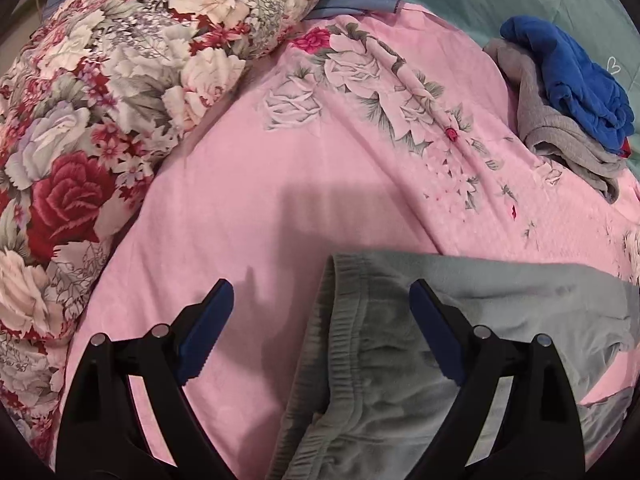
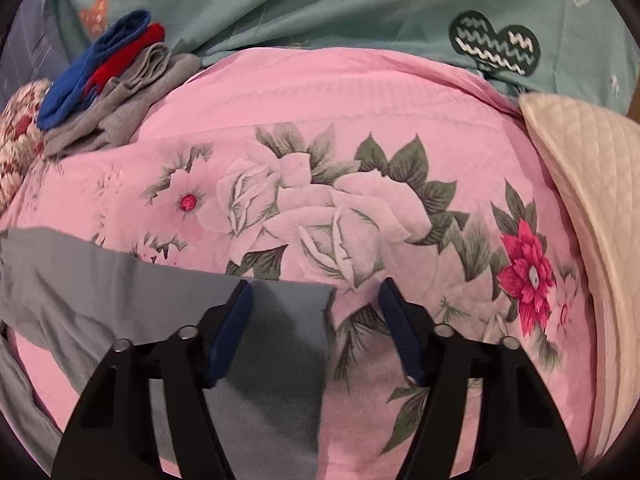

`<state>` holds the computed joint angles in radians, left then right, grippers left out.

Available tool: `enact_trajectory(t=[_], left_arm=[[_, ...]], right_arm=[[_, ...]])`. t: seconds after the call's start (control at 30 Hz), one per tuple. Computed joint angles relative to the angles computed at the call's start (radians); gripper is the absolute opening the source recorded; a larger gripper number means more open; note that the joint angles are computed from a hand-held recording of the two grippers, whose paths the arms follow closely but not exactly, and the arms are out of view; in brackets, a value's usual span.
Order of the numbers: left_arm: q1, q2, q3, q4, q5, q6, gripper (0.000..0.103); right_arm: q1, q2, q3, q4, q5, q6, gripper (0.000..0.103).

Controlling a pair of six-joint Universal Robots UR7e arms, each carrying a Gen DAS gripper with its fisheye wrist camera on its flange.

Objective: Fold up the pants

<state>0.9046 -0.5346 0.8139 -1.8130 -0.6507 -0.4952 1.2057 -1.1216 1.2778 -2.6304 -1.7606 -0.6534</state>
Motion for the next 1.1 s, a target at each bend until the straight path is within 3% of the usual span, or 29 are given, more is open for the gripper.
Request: enact_trajectory(t=[0.07, 0.23, 0.4, 0.47, 0.5, 0.6, 0.77, 0.83, 0.87, 0.9, 0.93, 0.97, 1.0, 1.03, 1.1], left_arm=[[0.004, 0.011, -0.010, 0.002, -0.005, 0.005, 0.091], [0.006, 0.018, -0.004, -0.061, -0.019, 0.067, 0.091], [0.004, 0.041, -0.027, -0.099, -0.030, 0.135, 0.087], [-0.001, 0.056, -0.038, -0.087, -0.019, 0.172, 0.057], [-0.002, 0.073, -0.067, -0.037, -0.004, 0.158, 0.012], [-0.009, 0.064, -0.043, -0.075, -0.004, 0.183, 0.005], [-0.024, 0.041, -0.019, -0.199, -0.008, 0.262, 0.005], [-0.024, 0.050, -0.049, -0.186, -0.001, 0.261, 0.006], [-0.020, 0.058, -0.078, -0.160, -0.018, 0.245, 0.007], [-0.013, 0.062, -0.101, -0.137, -0.051, 0.228, 0.017], [-0.006, 0.067, -0.125, -0.106, -0.079, 0.214, 0.057], [-0.001, 0.072, -0.139, -0.080, -0.086, 0.204, 0.084], [-0.001, 0.068, -0.122, -0.096, -0.060, 0.211, 0.101], [-0.005, 0.054, -0.079, -0.144, -0.023, 0.228, 0.101], [0.002, 0.048, -0.067, -0.147, -0.032, 0.237, 0.101]], right_arm=[[0.001, -0.005, -0.017, 0.075, 0.039, -0.020, 0.003], [0.031, -0.024, -0.008, 0.087, -0.004, -0.043, 0.002], [0.045, -0.068, -0.020, 0.067, 0.056, 0.002, 0.002], [0.051, -0.071, -0.026, 0.042, 0.054, 0.000, 0.002], [0.051, -0.072, -0.027, 0.040, 0.052, 0.007, 0.002], [0.053, -0.066, -0.031, 0.046, 0.031, 0.006, 0.002], [0.046, -0.100, 0.004, 0.037, 0.058, 0.019, 0.002], [0.049, -0.123, 0.023, 0.026, 0.072, 0.010, 0.002], [0.053, -0.133, 0.029, 0.015, 0.074, 0.003, 0.002], [0.055, -0.136, 0.028, 0.016, 0.076, 0.007, 0.002], [0.059, -0.135, 0.018, 0.027, 0.072, 0.017, 0.002], [0.065, -0.129, 0.011, 0.026, 0.057, 0.016, 0.002], [0.072, -0.122, 0.009, 0.020, 0.038, 0.005, 0.002], [0.077, -0.114, 0.008, 0.013, 0.019, -0.006, 0.002], [0.076, -0.100, 0.006, 0.017, 0.010, 0.003, 0.002]])
